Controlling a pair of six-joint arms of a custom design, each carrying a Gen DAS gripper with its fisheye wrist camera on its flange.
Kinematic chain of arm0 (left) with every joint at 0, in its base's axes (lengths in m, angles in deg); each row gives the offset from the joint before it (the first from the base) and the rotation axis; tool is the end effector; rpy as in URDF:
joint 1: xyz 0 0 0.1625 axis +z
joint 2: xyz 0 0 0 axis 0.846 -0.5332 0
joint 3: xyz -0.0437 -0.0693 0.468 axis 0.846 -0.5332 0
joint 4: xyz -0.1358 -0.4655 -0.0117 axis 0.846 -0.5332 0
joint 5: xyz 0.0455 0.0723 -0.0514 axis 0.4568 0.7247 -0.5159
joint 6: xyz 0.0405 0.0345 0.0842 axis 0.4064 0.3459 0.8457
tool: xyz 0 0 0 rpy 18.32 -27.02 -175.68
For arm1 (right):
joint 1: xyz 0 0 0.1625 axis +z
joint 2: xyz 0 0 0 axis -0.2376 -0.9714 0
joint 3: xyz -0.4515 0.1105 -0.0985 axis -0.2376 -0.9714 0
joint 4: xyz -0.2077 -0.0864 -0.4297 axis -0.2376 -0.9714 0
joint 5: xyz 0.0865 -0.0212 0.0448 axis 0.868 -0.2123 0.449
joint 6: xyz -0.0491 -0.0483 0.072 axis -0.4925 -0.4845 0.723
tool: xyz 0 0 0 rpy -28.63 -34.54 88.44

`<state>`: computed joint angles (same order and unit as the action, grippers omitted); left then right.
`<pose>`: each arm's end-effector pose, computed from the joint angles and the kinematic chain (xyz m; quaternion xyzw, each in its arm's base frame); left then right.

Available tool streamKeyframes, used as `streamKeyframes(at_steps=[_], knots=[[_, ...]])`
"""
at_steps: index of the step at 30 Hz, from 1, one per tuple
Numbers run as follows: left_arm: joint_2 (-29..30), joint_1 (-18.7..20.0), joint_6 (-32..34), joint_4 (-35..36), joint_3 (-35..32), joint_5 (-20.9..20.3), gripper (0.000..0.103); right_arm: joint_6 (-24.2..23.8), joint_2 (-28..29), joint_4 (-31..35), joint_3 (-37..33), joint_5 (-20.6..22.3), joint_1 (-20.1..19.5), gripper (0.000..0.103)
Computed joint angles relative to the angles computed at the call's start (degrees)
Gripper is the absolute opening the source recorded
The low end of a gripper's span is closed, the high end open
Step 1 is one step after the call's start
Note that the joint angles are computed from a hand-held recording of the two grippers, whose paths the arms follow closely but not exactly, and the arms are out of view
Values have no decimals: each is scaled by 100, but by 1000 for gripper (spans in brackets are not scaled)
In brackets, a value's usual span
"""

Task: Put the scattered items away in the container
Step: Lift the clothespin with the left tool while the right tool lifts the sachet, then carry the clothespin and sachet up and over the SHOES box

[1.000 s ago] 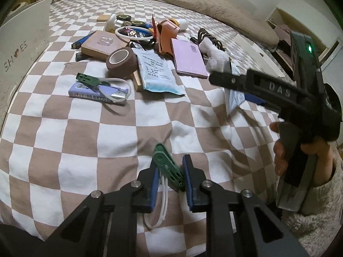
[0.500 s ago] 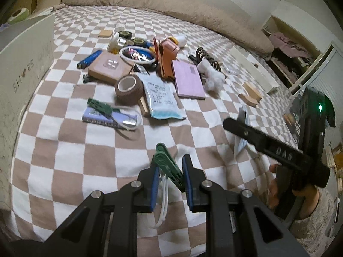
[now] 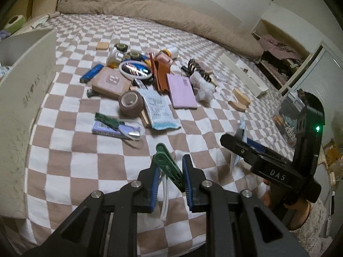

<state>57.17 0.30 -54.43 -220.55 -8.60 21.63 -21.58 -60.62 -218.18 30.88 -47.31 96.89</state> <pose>-0.2998 -0.8296 -0.0496 0.1202 0.9385 -0.2742 0.1720 0.0146 -0.8315 0.2282 0.1309 -0.9228 0.3079 0.1911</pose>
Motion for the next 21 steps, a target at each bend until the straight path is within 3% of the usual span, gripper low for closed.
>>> streamKeyframes(at_steps=[13,21], knots=[[-673,59,407,-1182,656,-151,21,391,-133,1,17,610,352,85],[-1133,95,740,-1856,1046,162,21,489,44,377,-331,815,661,85]])
